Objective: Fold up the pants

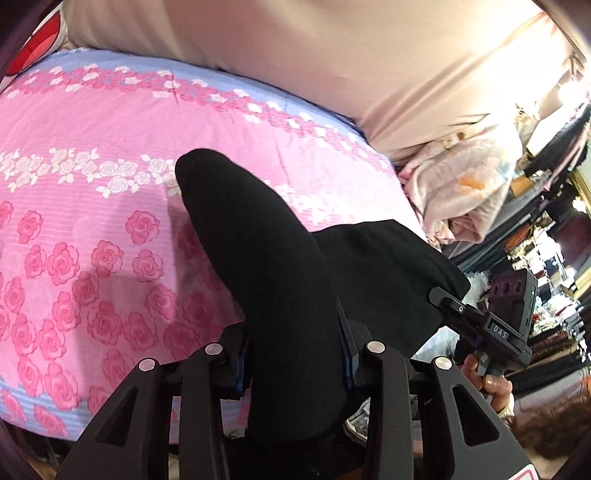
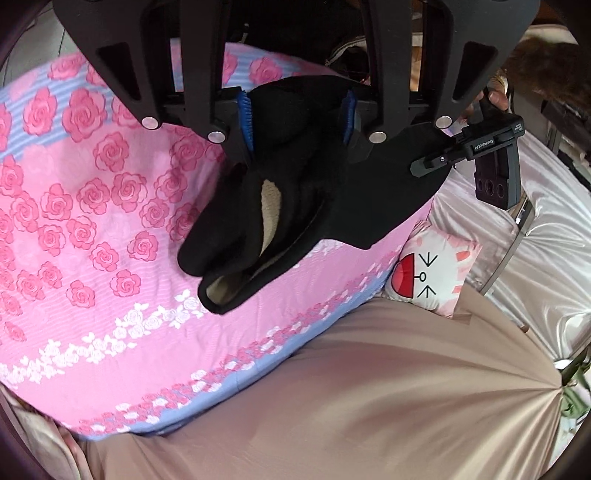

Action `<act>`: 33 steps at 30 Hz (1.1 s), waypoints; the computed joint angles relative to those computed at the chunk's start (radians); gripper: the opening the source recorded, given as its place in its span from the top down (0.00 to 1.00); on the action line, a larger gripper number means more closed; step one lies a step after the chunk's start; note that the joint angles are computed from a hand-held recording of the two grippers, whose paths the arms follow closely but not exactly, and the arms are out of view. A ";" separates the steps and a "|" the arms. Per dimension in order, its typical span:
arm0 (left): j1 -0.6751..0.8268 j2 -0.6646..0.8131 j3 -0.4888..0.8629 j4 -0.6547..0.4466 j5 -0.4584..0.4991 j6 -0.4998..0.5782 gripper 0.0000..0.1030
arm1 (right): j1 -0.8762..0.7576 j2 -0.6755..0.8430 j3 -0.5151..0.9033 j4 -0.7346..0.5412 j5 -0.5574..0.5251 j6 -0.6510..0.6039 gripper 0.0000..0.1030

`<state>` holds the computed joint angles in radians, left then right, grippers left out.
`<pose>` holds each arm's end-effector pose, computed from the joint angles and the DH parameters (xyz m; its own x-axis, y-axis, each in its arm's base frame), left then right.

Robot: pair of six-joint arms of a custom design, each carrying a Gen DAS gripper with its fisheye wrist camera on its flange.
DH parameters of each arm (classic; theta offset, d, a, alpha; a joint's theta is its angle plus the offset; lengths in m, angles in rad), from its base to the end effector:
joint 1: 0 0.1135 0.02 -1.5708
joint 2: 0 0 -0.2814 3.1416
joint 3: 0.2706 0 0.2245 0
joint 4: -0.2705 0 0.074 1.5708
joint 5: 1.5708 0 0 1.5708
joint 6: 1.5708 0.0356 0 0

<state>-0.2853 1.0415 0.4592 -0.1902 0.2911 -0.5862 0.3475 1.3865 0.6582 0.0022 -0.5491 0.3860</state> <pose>0.1593 -0.0574 0.2121 -0.8161 -0.3129 -0.4859 0.0185 0.8262 -0.5631 0.2267 0.1019 0.2216 -0.8258 0.0425 -0.5624 -0.3741 0.7050 0.6026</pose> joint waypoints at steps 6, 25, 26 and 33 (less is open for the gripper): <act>-0.044 -0.072 0.054 -0.060 -0.052 0.015 0.69 | 0.025 -0.065 0.020 -0.029 0.023 -0.005 0.67; 0.090 0.040 0.328 -0.012 -0.087 0.250 0.69 | 0.060 0.066 0.348 0.083 0.118 -0.110 0.68; 0.107 0.071 0.350 0.012 -0.084 0.273 0.69 | 0.060 0.089 0.378 0.091 0.121 -0.121 0.68; 0.241 0.414 0.578 0.175 -0.046 0.381 0.69 | 0.044 0.428 0.731 0.169 0.129 -0.149 0.68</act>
<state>-0.0442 1.4556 1.0372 -0.0154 0.2447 -0.2053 0.3918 1.8140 1.3893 0.1712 -0.4196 0.2367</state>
